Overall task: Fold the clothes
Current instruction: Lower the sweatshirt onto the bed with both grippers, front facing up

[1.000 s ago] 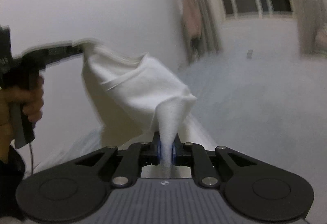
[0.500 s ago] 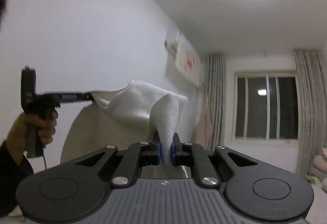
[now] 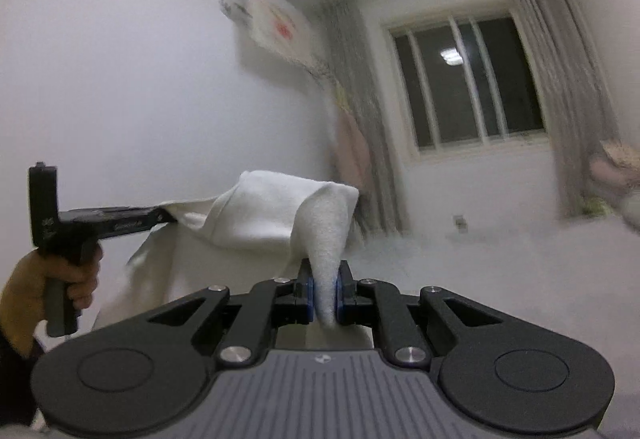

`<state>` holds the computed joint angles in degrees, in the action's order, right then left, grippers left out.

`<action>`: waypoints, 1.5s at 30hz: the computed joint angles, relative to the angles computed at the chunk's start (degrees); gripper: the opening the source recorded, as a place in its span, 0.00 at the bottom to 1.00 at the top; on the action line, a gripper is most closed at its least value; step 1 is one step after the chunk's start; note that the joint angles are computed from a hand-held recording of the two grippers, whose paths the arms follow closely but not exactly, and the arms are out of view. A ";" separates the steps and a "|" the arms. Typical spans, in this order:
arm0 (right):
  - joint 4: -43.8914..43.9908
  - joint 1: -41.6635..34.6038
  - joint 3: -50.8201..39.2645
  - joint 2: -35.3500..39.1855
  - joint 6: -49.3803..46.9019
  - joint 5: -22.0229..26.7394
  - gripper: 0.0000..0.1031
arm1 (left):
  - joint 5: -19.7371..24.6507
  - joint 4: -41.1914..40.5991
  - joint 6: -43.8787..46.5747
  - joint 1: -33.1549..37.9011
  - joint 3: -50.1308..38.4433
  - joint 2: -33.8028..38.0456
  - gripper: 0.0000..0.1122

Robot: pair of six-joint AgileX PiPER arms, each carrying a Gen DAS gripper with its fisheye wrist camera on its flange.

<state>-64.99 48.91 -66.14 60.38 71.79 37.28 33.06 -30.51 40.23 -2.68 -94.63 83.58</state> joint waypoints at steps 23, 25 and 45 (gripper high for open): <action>50.36 -22.92 -2.41 18.98 -50.51 -3.68 0.54 | 8.78 10.56 -17.59 5.96 8.80 16.94 0.39; 48.79 -17.46 -0.86 17.38 -50.40 -2.27 0.55 | 9.99 8.26 -16.94 7.47 12.20 14.48 0.39; 35.85 3.75 2.89 19.25 -39.99 5.39 0.43 | 0.27 12.04 -15.73 4.86 34.86 -1.02 0.24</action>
<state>-29.14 52.66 -63.26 79.64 31.80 42.67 33.34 -18.47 24.50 2.18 -59.77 82.56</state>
